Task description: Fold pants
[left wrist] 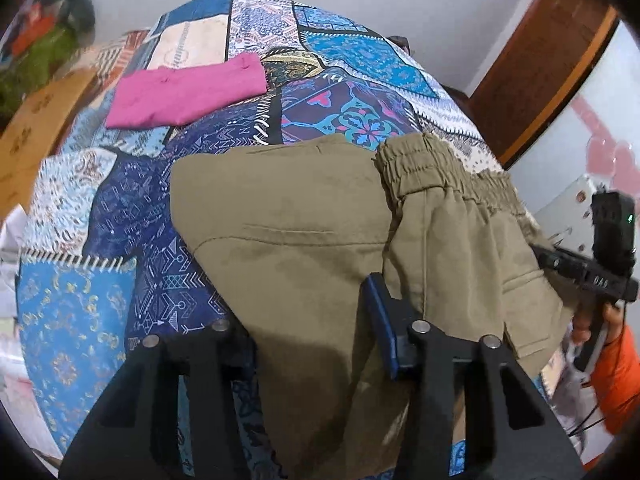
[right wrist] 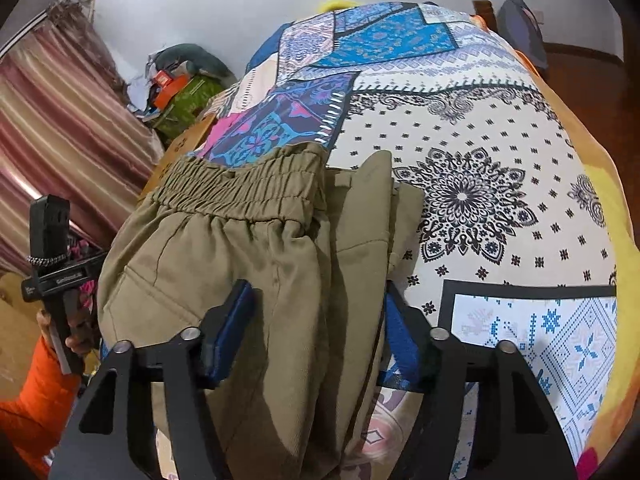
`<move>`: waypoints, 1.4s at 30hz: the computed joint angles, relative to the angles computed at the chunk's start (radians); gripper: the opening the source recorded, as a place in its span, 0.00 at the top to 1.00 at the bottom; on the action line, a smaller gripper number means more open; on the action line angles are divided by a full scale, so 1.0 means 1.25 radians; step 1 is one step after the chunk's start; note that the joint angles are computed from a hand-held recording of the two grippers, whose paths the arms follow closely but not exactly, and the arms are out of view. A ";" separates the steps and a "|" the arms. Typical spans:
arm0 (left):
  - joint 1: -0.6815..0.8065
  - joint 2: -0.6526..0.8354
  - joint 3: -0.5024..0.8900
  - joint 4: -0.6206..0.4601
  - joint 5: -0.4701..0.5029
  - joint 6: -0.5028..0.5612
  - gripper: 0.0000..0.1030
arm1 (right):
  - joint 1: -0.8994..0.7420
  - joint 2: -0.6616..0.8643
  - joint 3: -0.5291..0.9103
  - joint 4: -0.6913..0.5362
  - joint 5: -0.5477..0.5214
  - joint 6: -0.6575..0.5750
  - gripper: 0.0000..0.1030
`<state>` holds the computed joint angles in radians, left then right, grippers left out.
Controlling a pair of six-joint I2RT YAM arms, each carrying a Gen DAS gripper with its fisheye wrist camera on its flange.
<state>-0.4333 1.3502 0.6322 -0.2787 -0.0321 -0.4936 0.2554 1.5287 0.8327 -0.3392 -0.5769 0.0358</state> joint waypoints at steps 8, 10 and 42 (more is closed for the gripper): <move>0.015 0.023 0.028 -0.018 -0.024 0.003 0.80 | 0.005 0.002 -0.001 0.045 0.010 0.005 0.77; 0.003 0.021 0.035 -0.032 -0.048 0.007 0.84 | 0.018 -0.010 -0.005 0.056 0.037 -0.005 0.79; -0.108 -0.027 0.219 -0.186 -0.262 0.059 0.96 | 0.068 -0.092 0.083 0.030 0.126 -0.073 0.90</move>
<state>-0.5680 1.3159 0.9060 -0.5109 -0.3597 -0.4195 0.3401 1.4139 0.9366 -0.3019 -0.4190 -0.0551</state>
